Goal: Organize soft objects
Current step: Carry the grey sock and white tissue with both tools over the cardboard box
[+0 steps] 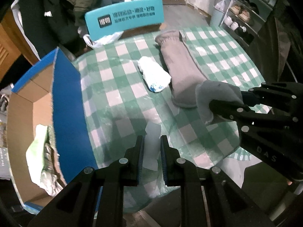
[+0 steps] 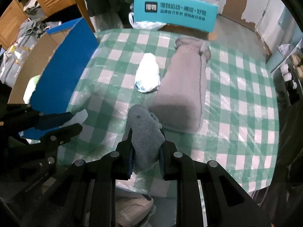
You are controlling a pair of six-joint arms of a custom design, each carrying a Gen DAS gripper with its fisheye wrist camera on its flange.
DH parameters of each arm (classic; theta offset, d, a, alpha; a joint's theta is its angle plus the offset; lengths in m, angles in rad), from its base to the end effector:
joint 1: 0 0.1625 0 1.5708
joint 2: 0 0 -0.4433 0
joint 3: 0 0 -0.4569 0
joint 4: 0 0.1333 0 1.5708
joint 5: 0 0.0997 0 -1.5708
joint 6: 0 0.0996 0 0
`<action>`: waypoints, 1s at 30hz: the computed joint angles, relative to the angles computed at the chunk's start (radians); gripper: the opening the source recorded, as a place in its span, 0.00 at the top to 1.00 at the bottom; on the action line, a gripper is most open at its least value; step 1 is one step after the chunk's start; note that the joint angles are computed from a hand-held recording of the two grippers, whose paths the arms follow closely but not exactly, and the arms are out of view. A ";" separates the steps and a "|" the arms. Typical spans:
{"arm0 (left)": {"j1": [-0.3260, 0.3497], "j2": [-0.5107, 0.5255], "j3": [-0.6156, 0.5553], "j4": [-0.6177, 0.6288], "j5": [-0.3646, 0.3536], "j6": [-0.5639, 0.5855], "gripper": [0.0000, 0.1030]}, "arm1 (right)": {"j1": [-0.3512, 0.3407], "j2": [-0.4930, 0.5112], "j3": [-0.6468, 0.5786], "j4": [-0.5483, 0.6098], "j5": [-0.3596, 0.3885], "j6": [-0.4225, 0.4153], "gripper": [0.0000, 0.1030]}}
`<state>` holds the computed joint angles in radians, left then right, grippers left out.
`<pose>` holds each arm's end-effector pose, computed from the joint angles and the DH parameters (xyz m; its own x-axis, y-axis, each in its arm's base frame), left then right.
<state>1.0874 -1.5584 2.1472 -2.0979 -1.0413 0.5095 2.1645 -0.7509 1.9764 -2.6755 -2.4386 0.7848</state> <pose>-0.0604 -0.5100 0.2601 -0.4282 0.8053 -0.4100 0.7706 0.5624 0.2997 0.3664 -0.4404 -0.0409 -0.7352 0.2717 0.6210 -0.0506 0.8916 -0.4499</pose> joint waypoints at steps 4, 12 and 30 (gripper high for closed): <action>-0.011 -0.015 -0.001 -0.014 -0.003 0.010 0.84 | 0.015 0.000 -0.010 -0.007 -0.020 -0.012 0.81; -0.031 -0.042 0.005 -0.065 0.011 0.044 0.84 | 0.031 0.010 -0.043 -0.014 -0.042 -0.046 0.81; -0.008 -0.046 -0.056 -0.104 0.009 0.053 0.84 | 0.057 0.039 -0.127 -0.038 -0.056 -0.120 0.81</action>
